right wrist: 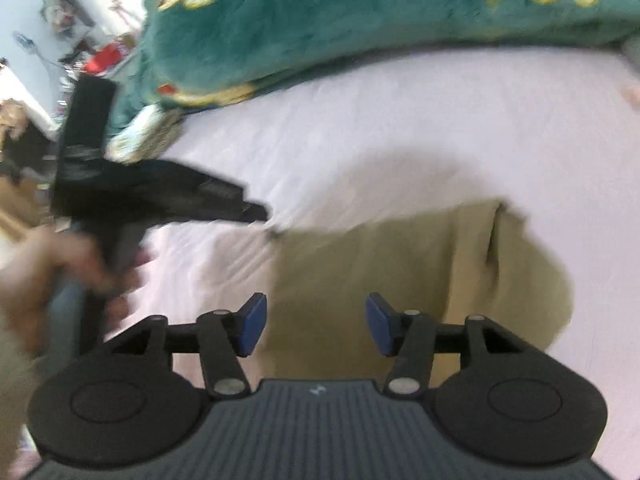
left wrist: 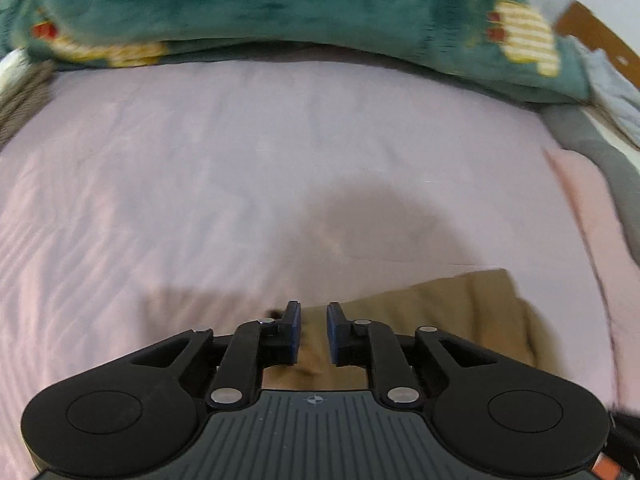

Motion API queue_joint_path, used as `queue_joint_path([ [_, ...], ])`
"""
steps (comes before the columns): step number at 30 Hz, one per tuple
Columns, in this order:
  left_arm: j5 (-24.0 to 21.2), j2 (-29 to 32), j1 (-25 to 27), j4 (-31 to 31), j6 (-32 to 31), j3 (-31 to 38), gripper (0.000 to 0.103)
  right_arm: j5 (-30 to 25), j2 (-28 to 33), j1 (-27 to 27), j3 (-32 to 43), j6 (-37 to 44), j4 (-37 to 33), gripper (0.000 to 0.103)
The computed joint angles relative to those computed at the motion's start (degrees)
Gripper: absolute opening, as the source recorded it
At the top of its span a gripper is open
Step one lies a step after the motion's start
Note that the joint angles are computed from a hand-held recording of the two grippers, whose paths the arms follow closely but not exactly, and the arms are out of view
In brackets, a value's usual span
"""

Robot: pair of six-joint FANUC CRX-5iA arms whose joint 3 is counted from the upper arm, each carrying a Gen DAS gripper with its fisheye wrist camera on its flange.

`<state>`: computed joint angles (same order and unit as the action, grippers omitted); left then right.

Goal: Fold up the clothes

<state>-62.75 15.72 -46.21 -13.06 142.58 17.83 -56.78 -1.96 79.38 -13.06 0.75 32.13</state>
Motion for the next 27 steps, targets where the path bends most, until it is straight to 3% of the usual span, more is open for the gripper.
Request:
queue_joint_path([
  [3, -2.4, 4.3, -0.9, 0.3, -1.4, 3.4, 0.026, -3.4, 2.8, -3.5, 0.8, 6.9, -4.1, 0.056],
  [7, -14.4, 11.4, -2.8, -2.2, -2.7, 11.6, 0.026, -11.4, 5.7, -9.4, 1.6, 9.4, -10.7, 0.052],
  [10, -18.1, 12.3, -4.3, -4.6, 1.4, 14.3, 0.033, -6.0, -1.0, -10.4, -5.4, 2.7, -4.6, 0.058],
  [12, -18.1, 10.8, -4.2, -4.7, 5.9, 13.0, 0.045, -2.8, -3.5, -11.9, -7.5, 2.3, -2.5, 0.066],
  [13, -18.1, 10.1, -4.2, -4.7, 7.9, 12.4, 0.048, -1.3, -3.7, -13.2, -7.8, 3.6, -3.1, 0.073],
  [15, -18.9, 9.8, -3.9, -4.5, 9.2, 12.1, 0.062, 1.0, -2.1, -15.8, -7.0, 7.1, -5.2, 0.074],
  [17, -20.9, 11.0, -4.0, -5.5, 9.3, 13.6, 0.064, 1.7, 0.2, -18.2, -4.6, 12.6, -10.5, 0.074],
  [20, -20.2, 12.5, -1.8, -2.2, 9.2, 12.5, 0.066, 1.6, 4.6, -19.9, -0.5, 19.3, -16.8, 0.074],
  [22, -16.5, 12.3, -0.7, -0.2, 10.4, 9.9, 0.066, 1.2, 6.5, -19.9, 0.8, 20.5, -19.0, 0.074],
  [25, -10.5, 11.8, 0.1, 0.9, 11.8, 6.3, 0.074, 2.0, 7.8, -18.9, 0.4, 18.5, -17.1, 0.072],
  [27, -9.6, 11.8, -1.3, -2.3, 11.3, 6.8, 0.071, 3.7, 6.6, -18.6, -1.1, 17.3, -16.3, 0.064],
])
